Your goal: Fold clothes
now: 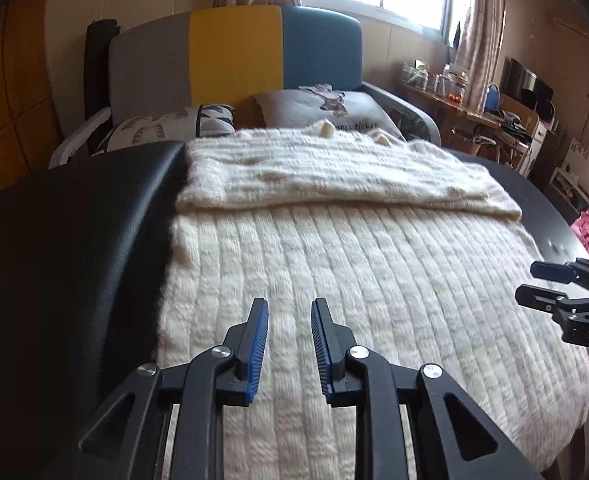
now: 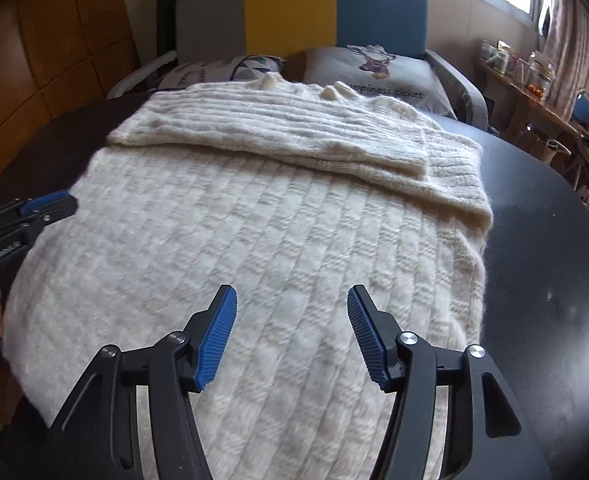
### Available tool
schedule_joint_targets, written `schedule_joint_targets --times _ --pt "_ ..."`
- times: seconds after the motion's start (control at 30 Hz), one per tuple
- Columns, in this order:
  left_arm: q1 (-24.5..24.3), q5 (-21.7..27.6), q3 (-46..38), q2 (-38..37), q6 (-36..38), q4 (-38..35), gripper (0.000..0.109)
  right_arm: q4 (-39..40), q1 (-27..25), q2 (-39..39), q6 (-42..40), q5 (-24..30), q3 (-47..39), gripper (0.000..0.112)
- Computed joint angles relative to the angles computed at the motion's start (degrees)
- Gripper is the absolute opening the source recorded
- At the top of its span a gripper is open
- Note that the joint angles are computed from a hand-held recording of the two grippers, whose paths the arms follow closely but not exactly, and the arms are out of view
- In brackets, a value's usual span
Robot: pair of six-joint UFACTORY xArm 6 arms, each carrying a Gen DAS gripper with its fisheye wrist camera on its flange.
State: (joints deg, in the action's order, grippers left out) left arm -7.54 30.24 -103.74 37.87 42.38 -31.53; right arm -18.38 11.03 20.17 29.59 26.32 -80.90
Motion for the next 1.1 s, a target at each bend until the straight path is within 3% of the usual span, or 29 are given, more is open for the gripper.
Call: schedule_joint_targets --times 0.27,0.5,0.77,0.87,0.97,1.1 --pt "-0.4 -3.6 3.4 -0.6 0.1 1.1 0.022 2.1 1.4 2.0 0.2 2.7 -0.5 0.064" --pt "-0.3 -5.5 7.3 -4.5 4.2 -5.1 0.022 -0.1 2.7 0.5 0.1 6.3 -1.9 0.064" --pt "-0.1 -8.3 12.3 -5.9 5.1 -0.4 0.022 0.6 3.7 -1.6 1.9 6.9 0.3 0.064" --pt "-0.6 -11.3 14.5 -6.7 11.0 -4.4 0.022 2.1 3.5 -1.3 3.0 6.7 1.6 0.064" --pt "-0.3 -10.4 14.3 -7.2 11.3 -5.8 0.022 3.1 3.0 -2.0 4.0 4.7 3.5 0.066" --pt "0.0 -10.5 14.3 -8.4 16.5 -13.9 0.022 -3.4 3.8 -4.1 6.8 6.2 3.8 0.066"
